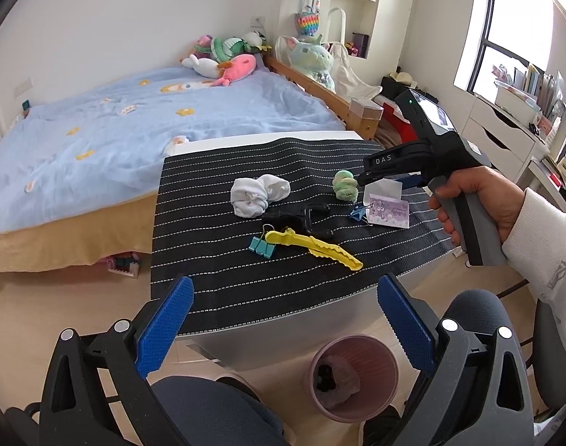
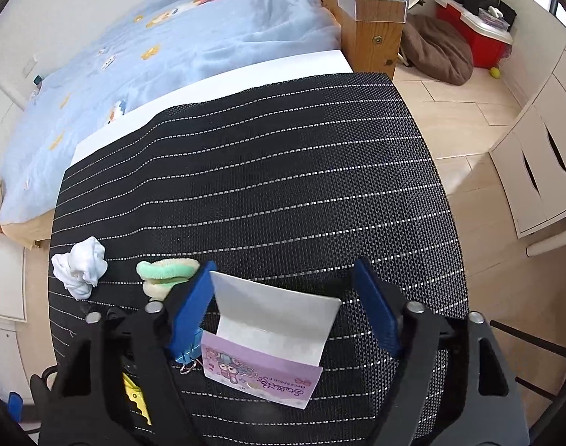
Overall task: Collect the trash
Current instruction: 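Reach the right gripper to the pink card packet and grasp it, then grasp the white rolled socks with the left gripper while the right holds the pink card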
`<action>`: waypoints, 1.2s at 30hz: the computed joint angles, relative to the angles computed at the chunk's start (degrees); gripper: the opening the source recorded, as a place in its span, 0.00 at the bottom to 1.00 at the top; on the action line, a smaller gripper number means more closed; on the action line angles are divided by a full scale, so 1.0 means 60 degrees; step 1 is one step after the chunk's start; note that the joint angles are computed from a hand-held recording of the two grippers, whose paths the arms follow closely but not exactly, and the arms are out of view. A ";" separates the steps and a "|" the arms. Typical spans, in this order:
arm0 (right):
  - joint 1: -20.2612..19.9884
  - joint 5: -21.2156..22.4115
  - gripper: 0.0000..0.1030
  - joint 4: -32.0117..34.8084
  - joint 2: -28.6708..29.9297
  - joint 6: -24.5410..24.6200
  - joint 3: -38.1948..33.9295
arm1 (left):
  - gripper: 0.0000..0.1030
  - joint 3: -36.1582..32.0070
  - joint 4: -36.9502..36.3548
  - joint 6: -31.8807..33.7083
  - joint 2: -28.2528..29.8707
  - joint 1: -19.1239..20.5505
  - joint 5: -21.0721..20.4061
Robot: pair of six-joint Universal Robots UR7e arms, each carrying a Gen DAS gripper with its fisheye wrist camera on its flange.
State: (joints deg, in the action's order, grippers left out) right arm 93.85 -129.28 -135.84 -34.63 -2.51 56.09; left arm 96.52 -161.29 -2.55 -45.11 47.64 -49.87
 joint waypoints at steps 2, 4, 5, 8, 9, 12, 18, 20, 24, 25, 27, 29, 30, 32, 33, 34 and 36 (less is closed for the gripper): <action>0.0006 0.0028 0.57 -0.0007 -0.0042 -0.0026 0.0042 | 0.93 -0.0013 0.0005 0.0026 0.0009 0.0007 -0.0021; -0.0004 0.0119 0.47 -0.0065 -0.0140 -0.0049 0.0154 | 0.93 -0.0049 0.0036 0.0048 0.0022 0.0021 -0.0061; -0.0006 0.0163 0.44 -0.0076 -0.0194 -0.0046 0.0220 | 0.93 -0.0052 0.0034 0.0068 0.0030 0.0017 -0.0074; -0.0029 0.0390 0.28 -0.0023 -0.0347 -0.0074 0.0348 | 0.93 -0.0110 0.0051 0.0107 0.0078 0.0024 -0.0121; -0.0044 0.0514 0.23 -0.0015 -0.0415 -0.0099 0.0418 | 0.93 -0.0129 0.0055 0.0114 0.0090 0.0027 -0.0145; -0.0080 0.0782 0.14 -0.0001 -0.0572 -0.0185 0.0573 | 0.93 -0.0180 0.0066 0.0144 0.0123 0.0023 -0.0186; -0.0124 0.1356 0.01 -0.0174 -0.0997 -0.0441 0.1051 | 0.93 -0.0236 0.0083 0.0148 0.0173 0.0020 -0.0216; -0.0144 0.1499 0.00 -0.0183 -0.1083 -0.0479 0.1127 | 0.93 -0.0264 0.0093 0.0141 0.0195 0.0018 -0.0234; -0.0155 0.1764 0.00 -0.0337 -0.1262 -0.0505 0.1292 | 0.93 -0.0294 0.0081 0.0181 0.0236 -0.0009 -0.0260; -0.0139 0.1803 0.00 -0.0373 -0.1304 -0.0523 0.1333 | 0.93 -0.0311 0.0086 0.0201 0.0252 -0.0008 -0.0257; -0.0104 0.1887 0.00 -0.0462 -0.1378 -0.0592 0.1384 | 0.93 -0.0315 0.0088 0.0187 0.0266 -0.0021 -0.0240; -0.0069 0.1982 0.00 -0.0539 -0.1450 -0.0631 0.1414 | 0.93 -0.0346 0.0119 0.0192 0.0285 -0.0023 -0.0219; -0.0061 0.2038 0.00 -0.0547 -0.1473 -0.0629 0.1410 | 0.93 -0.0387 0.0129 0.0223 0.0313 -0.0025 -0.0197; -0.0044 0.2156 0.00 -0.0587 -0.1578 -0.0622 0.1498 | 0.93 -0.0487 0.0143 0.0331 0.0367 -0.0026 -0.0146; -0.0030 0.2205 0.00 -0.0591 -0.1611 -0.0612 0.1511 | 0.93 -0.0545 0.0146 0.0388 0.0398 -0.0023 -0.0133; -0.0023 0.2271 0.00 -0.0573 -0.1644 -0.0588 0.1522 | 0.93 -0.0628 0.0158 0.0467 0.0439 -0.0012 -0.0128; 0.0003 0.2362 0.00 -0.0588 -0.1719 -0.0588 0.1581 | 0.93 -0.0833 0.0261 0.0610 0.0515 0.0039 -0.0138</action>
